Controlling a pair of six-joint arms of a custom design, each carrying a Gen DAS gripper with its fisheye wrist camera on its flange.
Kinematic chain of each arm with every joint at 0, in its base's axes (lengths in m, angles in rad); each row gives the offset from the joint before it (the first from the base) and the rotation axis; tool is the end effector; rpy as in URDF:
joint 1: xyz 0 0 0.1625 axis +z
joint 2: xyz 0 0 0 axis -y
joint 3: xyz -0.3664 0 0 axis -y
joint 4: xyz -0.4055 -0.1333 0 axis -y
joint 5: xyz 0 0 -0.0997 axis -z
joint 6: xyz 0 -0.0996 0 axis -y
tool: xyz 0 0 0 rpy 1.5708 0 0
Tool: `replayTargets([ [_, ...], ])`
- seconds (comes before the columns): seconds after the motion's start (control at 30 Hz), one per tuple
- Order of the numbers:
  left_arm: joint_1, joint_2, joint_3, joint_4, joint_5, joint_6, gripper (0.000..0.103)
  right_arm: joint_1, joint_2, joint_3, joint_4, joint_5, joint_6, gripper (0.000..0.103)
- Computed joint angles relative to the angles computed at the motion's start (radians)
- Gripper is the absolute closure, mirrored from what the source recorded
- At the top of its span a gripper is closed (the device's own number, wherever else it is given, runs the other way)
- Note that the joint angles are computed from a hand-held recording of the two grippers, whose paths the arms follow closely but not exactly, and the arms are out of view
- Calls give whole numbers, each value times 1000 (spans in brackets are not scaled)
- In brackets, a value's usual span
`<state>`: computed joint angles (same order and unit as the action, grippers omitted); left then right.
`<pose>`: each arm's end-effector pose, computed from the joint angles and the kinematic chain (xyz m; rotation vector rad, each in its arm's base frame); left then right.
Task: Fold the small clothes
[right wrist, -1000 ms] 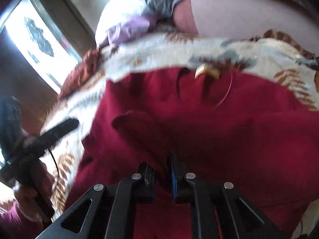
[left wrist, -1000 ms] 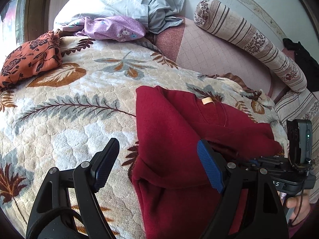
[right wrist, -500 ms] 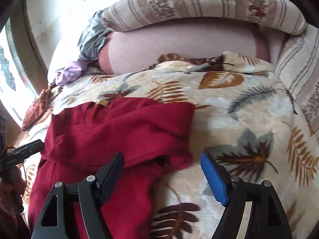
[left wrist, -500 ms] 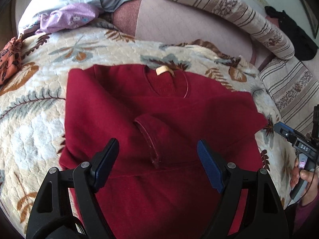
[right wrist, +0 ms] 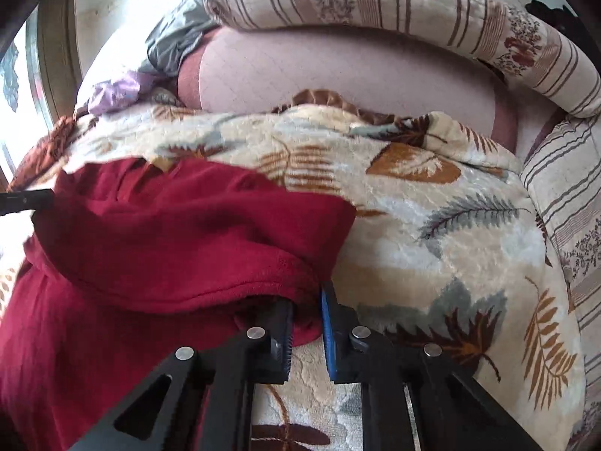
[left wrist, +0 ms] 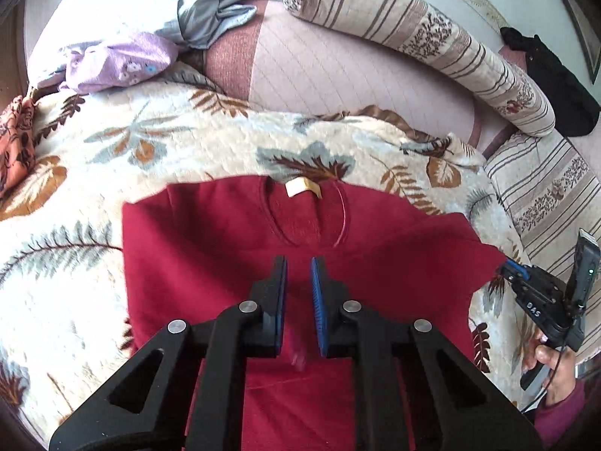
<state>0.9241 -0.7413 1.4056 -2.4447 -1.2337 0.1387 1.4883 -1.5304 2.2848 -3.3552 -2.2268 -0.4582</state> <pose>-0.2931 -0.6641 0.0887 1.0397 2.6430 -0.4105 0.0369 -0.4338 0.2957 -0.0051 -2.1278 0.9496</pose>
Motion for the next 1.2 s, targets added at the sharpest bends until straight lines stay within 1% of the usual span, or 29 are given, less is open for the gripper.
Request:
replayTargets([
  [0.03, 3, -8, -1, -8, 7, 8, 91, 9, -36, 12, 0, 35, 16, 93],
  [0.1, 16, -24, -3, -6, 14, 4, 91, 31, -91, 35, 30, 68, 46, 93],
  [0.13, 23, -29, -5, 7, 14, -3, 91, 44, -115, 48, 65, 82, 49, 93],
  [0.17, 31, -33, -6, 21, 8, -8, 91, 55, -124, 55, 100, 79, 45, 93],
  [0.23, 48, -39, 3, 45, -8, -28, 91, 72, -95, 61, 157, 13, 19, 93],
  [0.3, 55, -41, 12, 87, -20, -40, 90, 70, -31, 57, 173, -92, -4, 93],
  [0.33, 56, -43, 21, 98, -25, -45, 88, 58, -24, 56, 208, -119, 15, 93],
  [0.37, 56, -48, 34, 102, -32, -52, 81, 44, -36, 57, 255, -127, 54, 93],
  [0.4, 55, -52, 47, 98, -44, -59, 78, 28, -67, 69, 279, -108, 95, 93],
  [0.47, 49, -62, 80, 77, -68, -70, 60, 3, -134, 108, 238, -37, 124, 93],
  [0.5, 46, -63, 92, 66, -78, -74, 57, -6, -168, 125, 224, -3, 141, 93],
  [0.53, 42, -62, 103, 56, -82, -77, 55, -17, -203, 138, 220, 35, 162, 93],
  [0.6, 32, -51, 111, 54, -73, -88, 55, -37, -248, 157, 224, 91, 195, 93],
  [0.67, 21, -37, 117, 53, -56, -96, 55, -50, -261, 165, 223, 114, 216, 93],
  [0.7, 11, -29, 124, 47, -31, -90, 55, -53, -261, 164, 231, 117, 225, 93],
  [0.73, 1, -21, 132, 34, 4, -79, 57, -57, -261, 166, 237, 125, 231, 93],
  [0.77, -6, -13, 135, 27, 26, -73, 68, -58, -261, 166, 243, 130, 236, 93],
  [0.8, -7, -7, 132, 33, 36, -75, 73, -52, -260, 162, 249, 130, 241, 93],
  [0.83, -6, -5, 126, 42, 35, -79, 82, -50, -257, 161, 247, 134, 240, 93],
  [0.87, -4, -8, 119, 49, 27, -80, 90, -45, -252, 159, 240, 132, 235, 93],
  [1.0, -3, -39, 90, 24, -10, -49, 93, -4, -222, 149, 174, 81, 175, 93],
  [1.03, -5, -48, 81, 12, -11, -39, 97, 4, -214, 142, 166, 67, 164, 93],
  [1.1, -8, -58, 70, -27, 12, -14, 99, 14, -203, 123, 169, 57, 154, 93],
  [1.17, -1, -59, 47, -25, 21, -15, 99, 16, -191, 102, 194, 58, 154, 93],
  [1.2, 3, -60, 44, -30, 38, -14, 99, 19, -178, 89, 208, 55, 151, 93],
])
